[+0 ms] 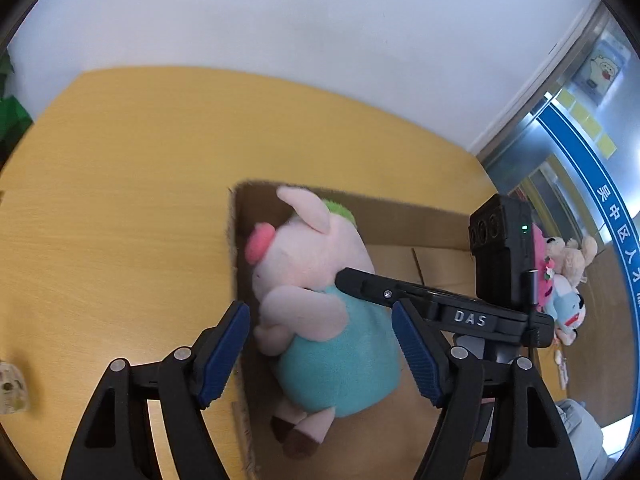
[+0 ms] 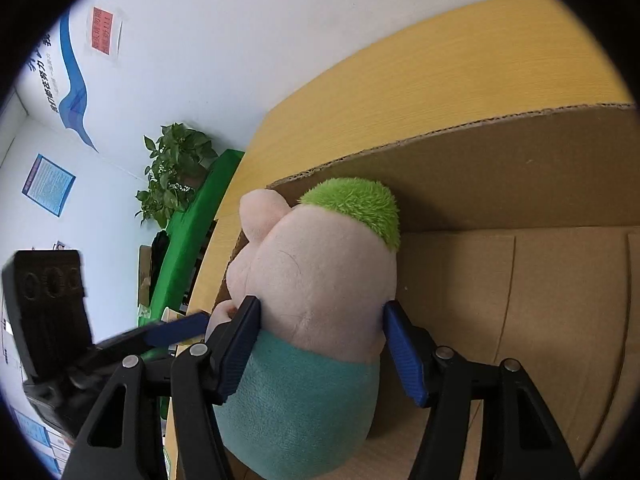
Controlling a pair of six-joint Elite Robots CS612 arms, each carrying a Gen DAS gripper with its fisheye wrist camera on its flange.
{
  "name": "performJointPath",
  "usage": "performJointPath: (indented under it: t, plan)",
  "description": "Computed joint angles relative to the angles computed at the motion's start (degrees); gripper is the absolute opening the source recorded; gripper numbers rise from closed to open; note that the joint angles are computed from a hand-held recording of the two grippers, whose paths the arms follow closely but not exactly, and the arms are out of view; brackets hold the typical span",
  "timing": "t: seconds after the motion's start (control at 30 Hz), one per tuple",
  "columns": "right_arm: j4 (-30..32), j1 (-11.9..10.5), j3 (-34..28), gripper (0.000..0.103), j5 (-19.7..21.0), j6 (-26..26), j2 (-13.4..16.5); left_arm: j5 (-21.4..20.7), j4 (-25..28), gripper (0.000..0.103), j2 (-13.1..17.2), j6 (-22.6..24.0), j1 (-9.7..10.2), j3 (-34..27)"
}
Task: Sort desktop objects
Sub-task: 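Open both tools to drop the pig plush into the box, then withdraw, then move both tools back toward the black charger box on the table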
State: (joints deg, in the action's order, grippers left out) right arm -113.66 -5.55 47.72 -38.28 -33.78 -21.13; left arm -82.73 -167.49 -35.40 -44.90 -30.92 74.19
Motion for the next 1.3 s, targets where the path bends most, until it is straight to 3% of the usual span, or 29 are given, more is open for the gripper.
performJointPath:
  t: [0.1, 0.2, 0.27, 0.37, 0.4, 0.53, 0.6, 0.77, 0.83, 0.97, 1.2, 1.3]
  plan:
    - [-2.2, 0.0, 1.2, 0.062, -0.8, 0.9, -0.8, 5.3, 1.3, 0.073, -2.1, -0.7, -1.48, 2.3]
    - [-9.9, -0.5, 5.4, 0.062, -2.3, 2.0, -3.9, 10.4, -1.8, 0.073, -5.9, 1.6, -3.00, 10.1]
    - [-15.5, -1.9, 10.3, 0.064, 1.0, 0.1, -7.6, 13.5, -4.6, 0.075, -6.6, 3.0, -4.87, 12.2]
    - [-20.9, -4.6, 18.3, 0.082, 2.5, -3.7, -13.9, 15.9, -8.3, 0.086, -6.9, 6.4, -7.06, 14.1]
    - [-22.3, -5.4, 20.6, 0.082, 2.8, -4.8, -15.7, 17.5, -8.6, 0.088, -6.8, 6.7, -8.01, 14.3]
    - [-29.3, -9.7, 30.6, 0.085, 2.0, -8.0, -22.0, 16.4, -5.7, 0.088, -5.5, 5.0, -9.58, 13.0]
    - [-31.6, -11.5, 34.3, 0.085, -1.3, -9.9, -23.8, 14.9, -5.9, 0.088, -4.7, 3.2, -10.01, 13.2]
    - [-32.8, -13.7, 38.3, 0.085, -12.5, -11.6, -22.9, 12.6, -4.7, 0.088, -3.0, -0.6, -10.46, 13.1]
    - [-36.3, -14.1, 39.6, 0.085, -16.5, -10.1, -22.2, 15.5, -3.4, 0.088, -3.0, 0.0, -11.23, 13.1]
    - [-41.8, -13.9, 41.2, 0.085, -22.0, -9.4, -20.8, 16.0, -0.2, 0.088, -3.0, -0.9, -11.81, 12.5]
    - [-45.4, -15.0, 43.0, 0.085, -19.0, -9.4, -20.7, 16.1, 0.4, 0.088, -3.8, -2.4, -12.08, 13.5]
    - [-45.9, -15.0, 43.6, 0.085, -19.4, -9.0, -21.2, 18.7, 0.3, 0.088, -4.6, -4.1, -12.52, 14.2]
